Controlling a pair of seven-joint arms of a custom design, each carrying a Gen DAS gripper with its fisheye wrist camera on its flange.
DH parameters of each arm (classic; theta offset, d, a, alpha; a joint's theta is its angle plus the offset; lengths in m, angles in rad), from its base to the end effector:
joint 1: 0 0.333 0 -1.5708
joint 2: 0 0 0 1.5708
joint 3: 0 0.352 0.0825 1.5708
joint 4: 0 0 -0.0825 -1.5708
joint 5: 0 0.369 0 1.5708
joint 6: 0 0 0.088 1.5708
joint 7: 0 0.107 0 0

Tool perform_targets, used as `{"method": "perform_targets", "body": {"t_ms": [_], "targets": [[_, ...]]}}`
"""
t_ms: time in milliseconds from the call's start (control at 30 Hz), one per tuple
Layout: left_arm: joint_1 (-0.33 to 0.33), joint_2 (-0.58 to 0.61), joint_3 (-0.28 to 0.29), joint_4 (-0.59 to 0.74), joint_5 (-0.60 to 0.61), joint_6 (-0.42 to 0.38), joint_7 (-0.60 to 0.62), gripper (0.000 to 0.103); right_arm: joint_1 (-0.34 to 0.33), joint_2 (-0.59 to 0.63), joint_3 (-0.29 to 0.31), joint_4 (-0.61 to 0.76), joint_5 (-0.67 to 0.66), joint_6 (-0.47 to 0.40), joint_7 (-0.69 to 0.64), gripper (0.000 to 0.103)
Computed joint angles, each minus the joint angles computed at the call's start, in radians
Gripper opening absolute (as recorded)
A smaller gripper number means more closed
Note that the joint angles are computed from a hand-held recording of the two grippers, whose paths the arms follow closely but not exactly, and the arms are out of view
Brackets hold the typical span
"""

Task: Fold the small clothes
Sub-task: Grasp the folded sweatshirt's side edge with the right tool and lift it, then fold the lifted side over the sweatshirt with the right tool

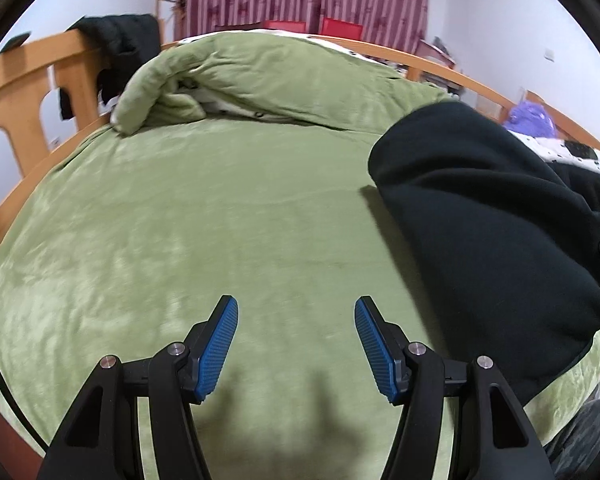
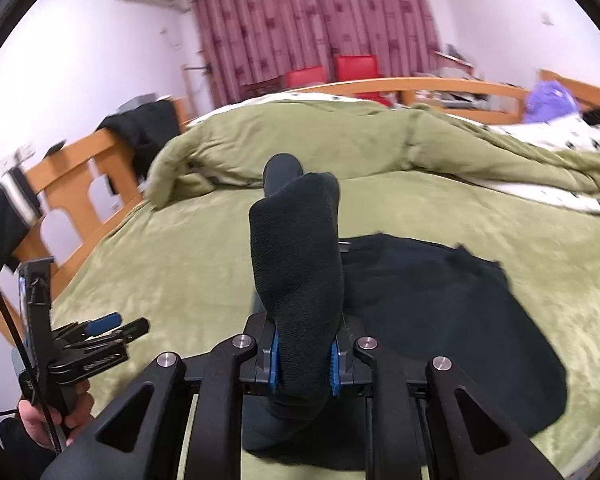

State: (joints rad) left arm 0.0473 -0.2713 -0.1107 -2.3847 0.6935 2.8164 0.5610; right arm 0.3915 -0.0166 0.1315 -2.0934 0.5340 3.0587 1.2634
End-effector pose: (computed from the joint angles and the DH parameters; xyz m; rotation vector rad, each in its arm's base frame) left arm 0.4715 -0.0656 0.5381 -2.0079 1.3967 -0.6727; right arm 0.5153 0.2514 0.5838 -1.7685 1.2744 -0.4324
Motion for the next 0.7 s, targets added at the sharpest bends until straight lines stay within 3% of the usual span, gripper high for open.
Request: {"method": "perform_targets", "body": {"t_ms": [300,433,533,600,700], "targets": [[-0.046,0.103,-0.053,0.113,0.045,-0.028,-0.051,0.059,-0.078,-0.044,-0.086,-0.089,0.286,-0.054,-0.199,0.017],[-0.079,0.155,-0.06,0.166,0.047,-0.05,-0.05,0.059,-0.135,-0.02,-0.089,-0.124,0.154,-0.13,-0.097,0.019],[-0.105,0.187,-0.062,0.2,0.035,-0.057,-0.035,0.059,-0.154,-0.019,-0.1,-0.14,0.19,-0.174,-0.138,0.027],[-0.119,0.206,-0.063,0.221,0.034,-0.06,-0.028,0.059,-0.162,-0.037,-0.101,-0.151,0.2,-0.161,-0.149,0.04],[-0.138,0.236,-0.065,0.253,0.028,-0.062,-0.013,0.059,-0.166,-0.063,-0.105,-0.155,0.211,-0.143,-0.202,0.043]]}}
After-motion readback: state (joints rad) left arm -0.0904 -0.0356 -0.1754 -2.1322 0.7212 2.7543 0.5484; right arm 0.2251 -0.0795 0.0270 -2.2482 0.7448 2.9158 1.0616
